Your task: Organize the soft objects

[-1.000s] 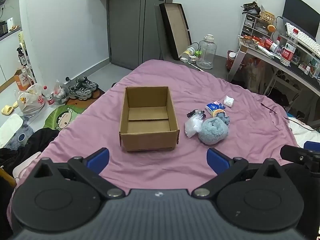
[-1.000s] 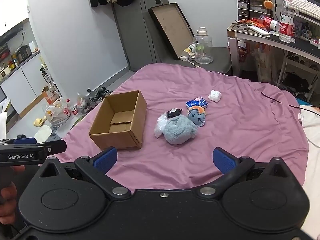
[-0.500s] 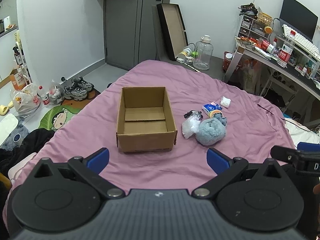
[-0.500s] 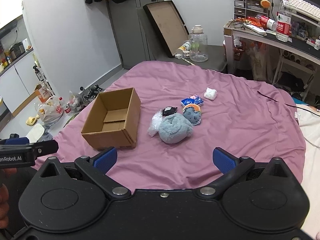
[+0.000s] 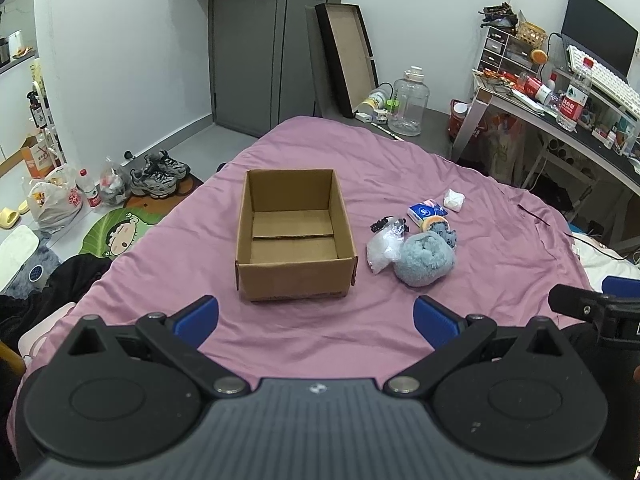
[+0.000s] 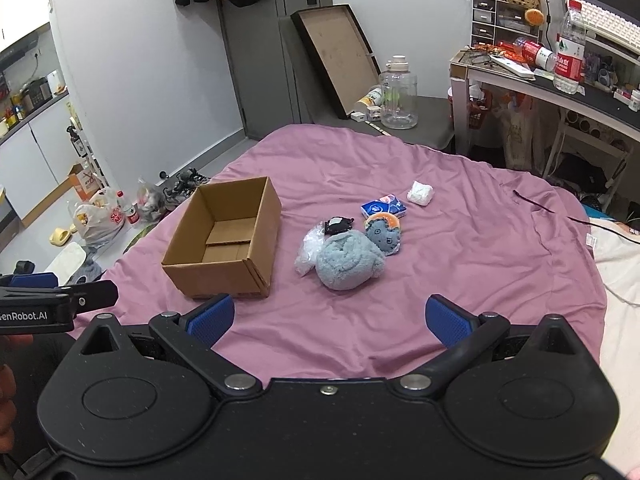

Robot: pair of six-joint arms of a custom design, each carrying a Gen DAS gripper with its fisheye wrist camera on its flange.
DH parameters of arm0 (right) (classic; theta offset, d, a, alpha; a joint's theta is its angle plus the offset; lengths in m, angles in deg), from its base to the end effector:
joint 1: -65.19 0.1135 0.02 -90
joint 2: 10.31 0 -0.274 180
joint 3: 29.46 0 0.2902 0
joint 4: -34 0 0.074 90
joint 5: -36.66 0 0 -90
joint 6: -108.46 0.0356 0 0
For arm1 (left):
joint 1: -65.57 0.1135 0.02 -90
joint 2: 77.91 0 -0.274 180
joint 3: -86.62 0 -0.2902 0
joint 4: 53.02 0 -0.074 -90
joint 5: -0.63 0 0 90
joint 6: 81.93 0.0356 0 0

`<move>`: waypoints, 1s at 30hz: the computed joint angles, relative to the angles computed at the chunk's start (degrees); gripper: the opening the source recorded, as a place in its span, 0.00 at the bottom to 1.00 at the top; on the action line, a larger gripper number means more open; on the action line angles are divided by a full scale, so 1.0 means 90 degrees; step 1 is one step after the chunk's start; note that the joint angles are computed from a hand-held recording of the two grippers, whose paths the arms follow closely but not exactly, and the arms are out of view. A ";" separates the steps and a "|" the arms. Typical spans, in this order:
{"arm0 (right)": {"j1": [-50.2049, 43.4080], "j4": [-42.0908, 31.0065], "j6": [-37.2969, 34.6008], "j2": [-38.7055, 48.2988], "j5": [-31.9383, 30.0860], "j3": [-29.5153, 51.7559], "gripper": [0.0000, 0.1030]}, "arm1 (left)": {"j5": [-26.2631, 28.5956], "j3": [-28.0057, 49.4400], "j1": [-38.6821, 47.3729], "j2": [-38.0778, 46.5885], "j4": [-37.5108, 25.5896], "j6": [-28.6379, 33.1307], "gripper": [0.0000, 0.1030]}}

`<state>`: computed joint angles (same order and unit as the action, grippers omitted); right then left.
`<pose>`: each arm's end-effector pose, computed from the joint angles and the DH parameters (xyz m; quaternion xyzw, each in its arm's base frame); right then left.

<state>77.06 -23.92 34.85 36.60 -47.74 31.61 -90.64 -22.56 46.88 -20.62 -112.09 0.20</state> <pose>0.1898 0.0363 0.3089 0.0554 0.9171 0.0522 0.3913 0.2189 -0.0732 0.3337 0.0831 0.9219 -0.0769 0.3705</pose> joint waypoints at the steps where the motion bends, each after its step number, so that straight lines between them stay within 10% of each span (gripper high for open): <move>1: -0.0014 0.0007 -0.0001 -0.0019 -0.0006 -0.0009 1.00 | 0.0011 0.0001 -0.0002 -0.0005 -0.0005 0.0023 1.00; 30: -0.0468 -0.0065 -0.0338 -0.0267 -0.0370 -0.0045 1.00 | -0.0181 0.0280 -0.0399 -0.0116 -0.0271 -0.0008 1.00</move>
